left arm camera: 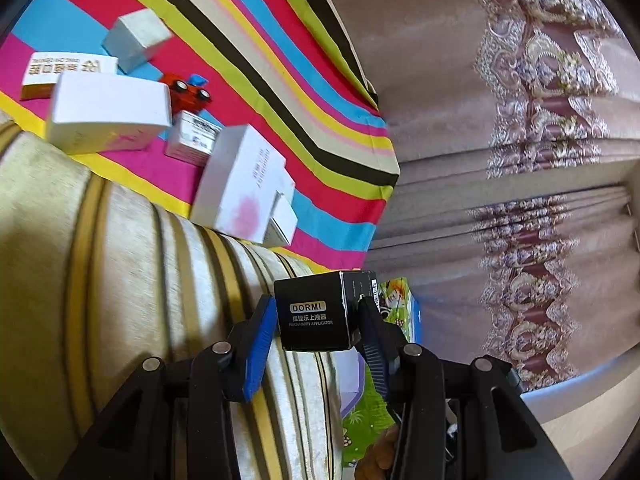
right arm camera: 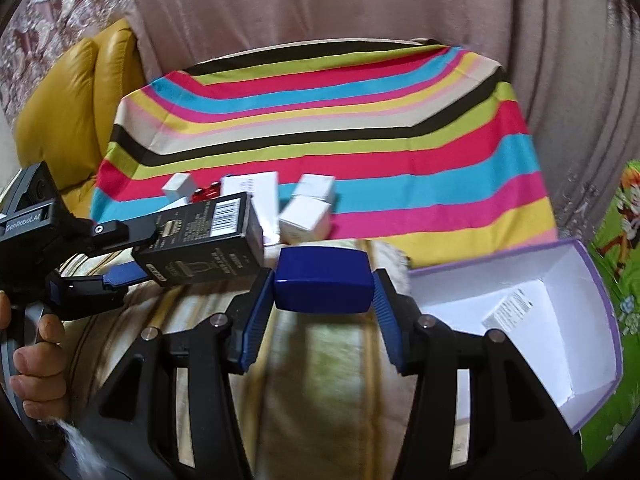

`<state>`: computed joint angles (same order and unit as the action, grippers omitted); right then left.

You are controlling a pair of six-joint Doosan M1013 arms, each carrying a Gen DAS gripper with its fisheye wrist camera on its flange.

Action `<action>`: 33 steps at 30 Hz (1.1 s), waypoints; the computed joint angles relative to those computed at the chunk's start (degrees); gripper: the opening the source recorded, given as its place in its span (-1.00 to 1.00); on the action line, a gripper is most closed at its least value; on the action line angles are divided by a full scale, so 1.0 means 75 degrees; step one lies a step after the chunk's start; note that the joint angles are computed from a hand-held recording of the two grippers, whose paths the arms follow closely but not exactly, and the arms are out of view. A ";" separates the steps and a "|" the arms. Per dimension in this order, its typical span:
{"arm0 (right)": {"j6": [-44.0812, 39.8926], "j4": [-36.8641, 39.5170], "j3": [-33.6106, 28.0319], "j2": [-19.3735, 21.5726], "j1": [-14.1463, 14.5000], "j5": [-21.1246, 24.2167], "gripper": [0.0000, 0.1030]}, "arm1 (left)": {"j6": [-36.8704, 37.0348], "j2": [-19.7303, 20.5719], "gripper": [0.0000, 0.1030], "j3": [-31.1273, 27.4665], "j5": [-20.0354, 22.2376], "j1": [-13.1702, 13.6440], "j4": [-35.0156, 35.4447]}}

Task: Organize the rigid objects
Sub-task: 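Carry the blue block and black DORMI box into the purple box and release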

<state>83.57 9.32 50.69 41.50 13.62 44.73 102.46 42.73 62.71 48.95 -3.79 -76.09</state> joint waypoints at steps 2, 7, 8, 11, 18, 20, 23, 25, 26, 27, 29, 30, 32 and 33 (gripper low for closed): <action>0.0148 -0.0079 0.0058 -0.0024 -0.0068 -0.0018 0.04 | -0.0023 0.0008 -0.16 -0.0047 0.0009 -0.0042 0.0067; 0.0550 -0.0307 0.0205 -0.0084 -0.0231 -0.0039 0.04 | -0.0061 0.0029 -0.16 -0.0190 0.0057 -0.0169 0.0298; 0.0665 -0.0381 0.0231 -0.0093 -0.0260 -0.0041 0.04 | -0.0080 0.0032 -0.16 -0.0221 0.0065 -0.0199 0.0373; 0.0981 -0.0592 0.0285 -0.0109 -0.0354 -0.0017 0.04 | -0.0086 0.0060 -0.16 -0.0311 0.0117 -0.0274 0.0449; 0.1810 -0.1157 0.0432 -0.0173 -0.0557 0.0048 0.04 | -0.0189 0.0183 -0.16 -0.0714 0.0355 -0.0550 0.1156; 0.2019 -0.1282 0.0466 -0.0194 -0.0600 0.0059 0.04 | -0.0192 0.0194 -0.16 -0.0788 0.0373 -0.0606 0.1315; 0.2244 -0.1451 0.0507 -0.0225 -0.0665 0.0072 0.04 | -0.0229 0.0258 -0.20 -0.0950 0.0528 -0.0691 0.1487; 0.2412 -0.1561 0.0523 -0.0239 -0.0704 0.0080 0.04 | -0.0219 0.0279 -0.21 -0.1046 0.0594 -0.0775 0.1696; 0.2503 -0.1622 0.0538 -0.0246 -0.0721 0.0076 0.04 | -0.0210 0.0283 -0.21 -0.1072 0.0621 -0.0797 0.1764; 0.2580 -0.1674 0.0545 -0.0251 -0.0735 0.0083 0.04 | -0.0229 0.0301 -0.21 -0.1136 0.0670 -0.0836 0.1885; 0.2689 -0.1720 0.0557 -0.0260 -0.0765 0.0103 0.04 | -0.0311 0.0307 -0.19 -0.1208 0.0658 -0.0905 0.2164; 0.2731 -0.1730 0.0565 -0.0267 -0.0779 0.0114 0.04 | -0.0364 0.0315 -0.16 -0.1244 0.0680 -0.0925 0.2267; 0.2804 -0.1731 0.0579 -0.0276 -0.0797 0.0120 0.04 | -0.0354 0.0334 -0.15 -0.1293 0.0777 -0.0936 0.2322; 0.2899 -0.1771 0.0586 -0.0278 -0.0801 0.0114 0.04 | -0.0318 0.0329 -0.14 -0.1280 0.0781 -0.0929 0.2276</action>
<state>105.32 -3.96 55.09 39.41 7.61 45.59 100.08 45.20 53.11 54.81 -10.76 -59.02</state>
